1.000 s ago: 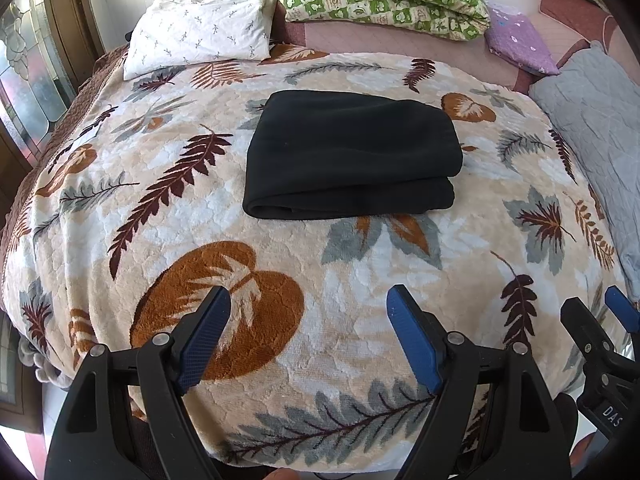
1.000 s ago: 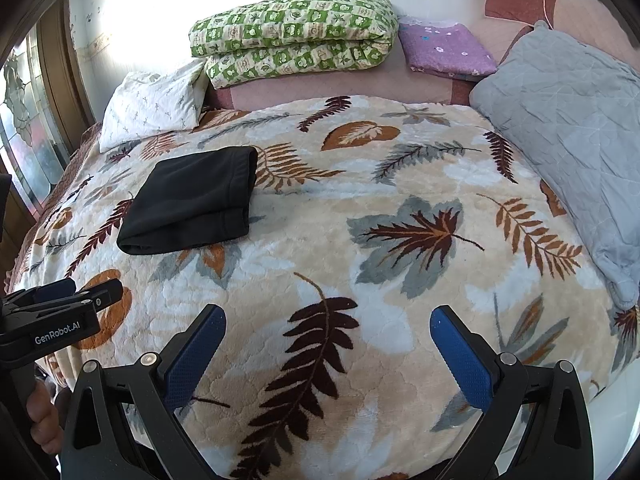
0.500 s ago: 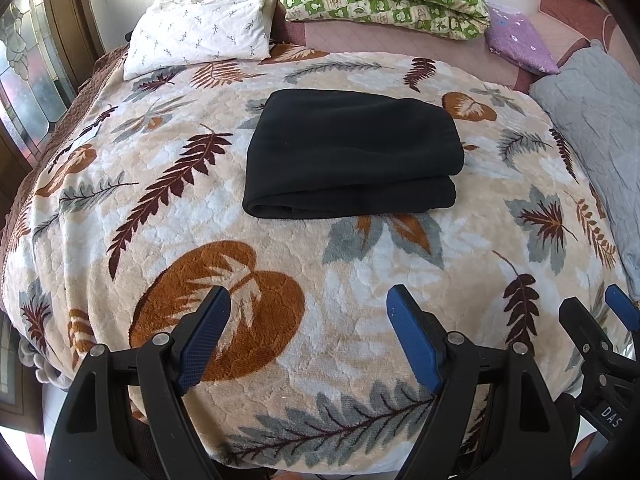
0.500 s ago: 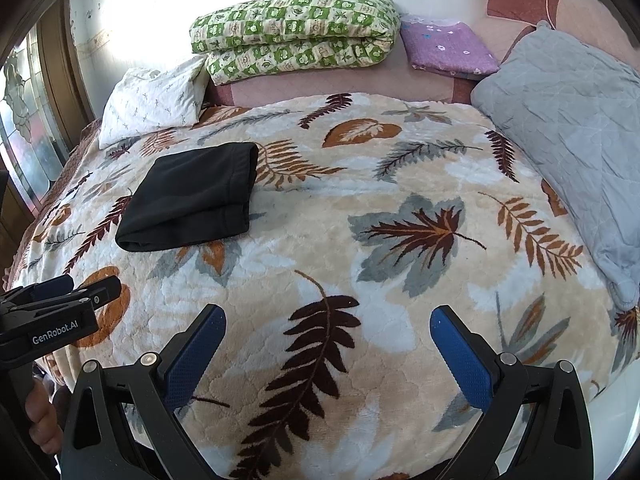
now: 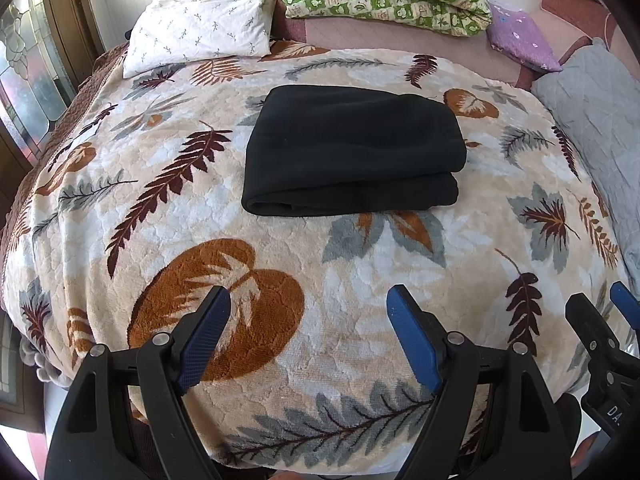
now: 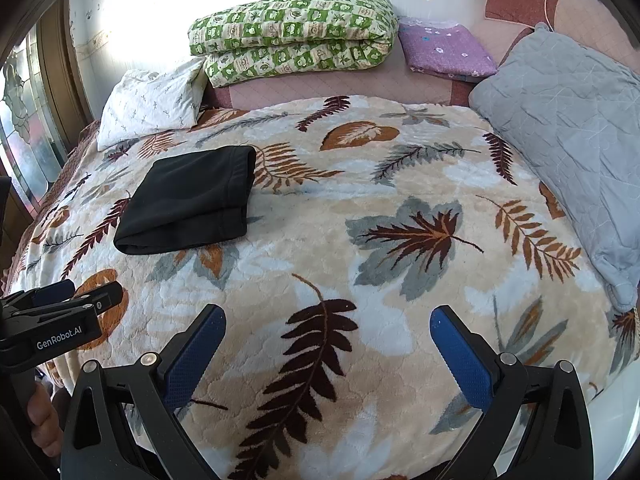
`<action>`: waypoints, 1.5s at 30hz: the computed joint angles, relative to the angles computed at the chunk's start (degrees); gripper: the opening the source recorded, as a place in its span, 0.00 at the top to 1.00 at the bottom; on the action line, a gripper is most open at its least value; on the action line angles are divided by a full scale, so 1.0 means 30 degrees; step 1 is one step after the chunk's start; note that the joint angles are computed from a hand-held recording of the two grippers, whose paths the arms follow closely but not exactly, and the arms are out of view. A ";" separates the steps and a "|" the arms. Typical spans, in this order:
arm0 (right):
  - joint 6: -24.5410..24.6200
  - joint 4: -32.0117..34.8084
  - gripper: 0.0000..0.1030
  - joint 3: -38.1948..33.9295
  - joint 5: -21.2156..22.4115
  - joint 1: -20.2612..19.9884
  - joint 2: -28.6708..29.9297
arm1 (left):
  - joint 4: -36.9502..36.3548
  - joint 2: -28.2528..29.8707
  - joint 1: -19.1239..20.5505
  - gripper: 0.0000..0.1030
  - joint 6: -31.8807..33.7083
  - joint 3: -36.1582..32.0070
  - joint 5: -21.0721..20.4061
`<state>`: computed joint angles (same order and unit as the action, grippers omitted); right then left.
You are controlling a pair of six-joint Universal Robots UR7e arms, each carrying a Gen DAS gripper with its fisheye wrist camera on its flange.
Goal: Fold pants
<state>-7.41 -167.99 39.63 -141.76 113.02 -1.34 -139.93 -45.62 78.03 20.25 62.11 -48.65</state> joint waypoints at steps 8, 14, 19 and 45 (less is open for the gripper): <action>0.0044 0.0007 0.00 0.0071 -0.0011 -0.0019 -0.0041 | -0.0072 0.0125 0.0014 0.21 0.0221 -0.0132 0.0032; 0.0037 0.0084 0.00 -0.0014 -0.0002 -0.0033 -0.0018 | -0.0350 0.0194 -0.0037 0.21 0.0478 -0.0180 0.0021; 0.0003 0.0182 0.00 -0.0047 -0.0024 -0.0048 -0.0011 | -0.0287 0.0251 -0.0061 0.21 0.0456 -0.0265 -0.0010; -0.0011 0.0561 0.00 -0.0336 0.0034 -0.0163 0.0122 | 0.0003 0.0461 -0.0057 0.21 0.0324 -0.0503 -0.0074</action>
